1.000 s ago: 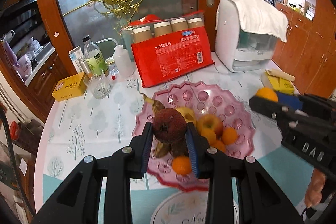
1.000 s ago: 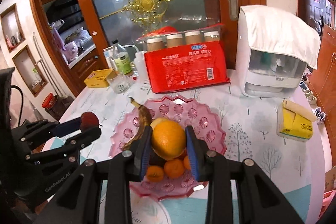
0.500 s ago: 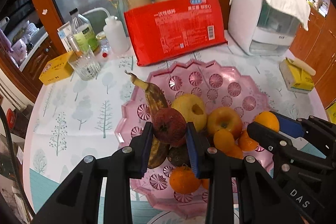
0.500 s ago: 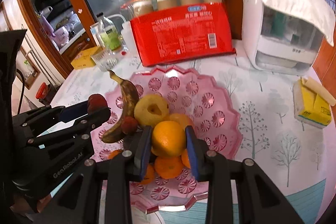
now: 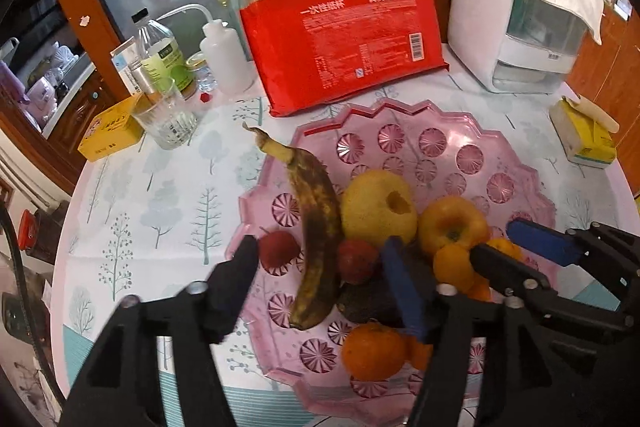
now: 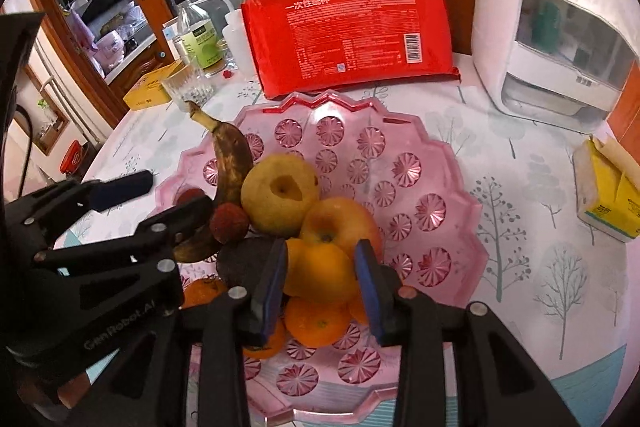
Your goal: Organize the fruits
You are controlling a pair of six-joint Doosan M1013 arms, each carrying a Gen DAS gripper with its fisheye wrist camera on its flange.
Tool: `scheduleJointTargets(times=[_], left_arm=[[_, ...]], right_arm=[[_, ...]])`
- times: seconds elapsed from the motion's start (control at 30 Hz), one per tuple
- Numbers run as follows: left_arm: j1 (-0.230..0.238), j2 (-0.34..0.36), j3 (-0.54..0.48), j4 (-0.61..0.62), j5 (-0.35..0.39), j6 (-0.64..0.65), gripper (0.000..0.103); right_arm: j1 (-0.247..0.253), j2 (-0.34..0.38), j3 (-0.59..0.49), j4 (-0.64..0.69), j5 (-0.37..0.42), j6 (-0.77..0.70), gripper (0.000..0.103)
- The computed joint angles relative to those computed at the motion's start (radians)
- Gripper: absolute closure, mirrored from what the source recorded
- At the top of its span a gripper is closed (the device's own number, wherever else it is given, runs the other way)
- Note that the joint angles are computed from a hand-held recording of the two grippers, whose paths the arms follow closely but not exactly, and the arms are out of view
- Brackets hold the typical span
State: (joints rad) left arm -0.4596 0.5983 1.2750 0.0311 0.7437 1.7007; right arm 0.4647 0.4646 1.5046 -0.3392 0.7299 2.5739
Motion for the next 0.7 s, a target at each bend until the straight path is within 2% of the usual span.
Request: scheduleJointTargets(times=[0.1,0.23,0.47,0.7], left_arm=[[0.007,-0.003,0.000,-0.017,0.001,-0.002,0.025],[0.011,-0.011,0.003,-0.029,0.006,-0.006,0.023],[0.013,-0.037,0.019,-0.034,0.008,-0.015,0.017],[0.018,-0.089,0.066,-0.041,-0.031,-0.003,0.010]], right_arm=[[-0.005,-0.008,0.012,0.013,-0.019,0.013,0.064],[-0.002,-0.017,0.019,-0.011,-0.018,0.049,0.058],[0.010,-0.038,0.028,-0.044,-0.014,0.090,0.057],[0.030,-0.069,0.041,-0.090,-0.005,0.160,0.057]])
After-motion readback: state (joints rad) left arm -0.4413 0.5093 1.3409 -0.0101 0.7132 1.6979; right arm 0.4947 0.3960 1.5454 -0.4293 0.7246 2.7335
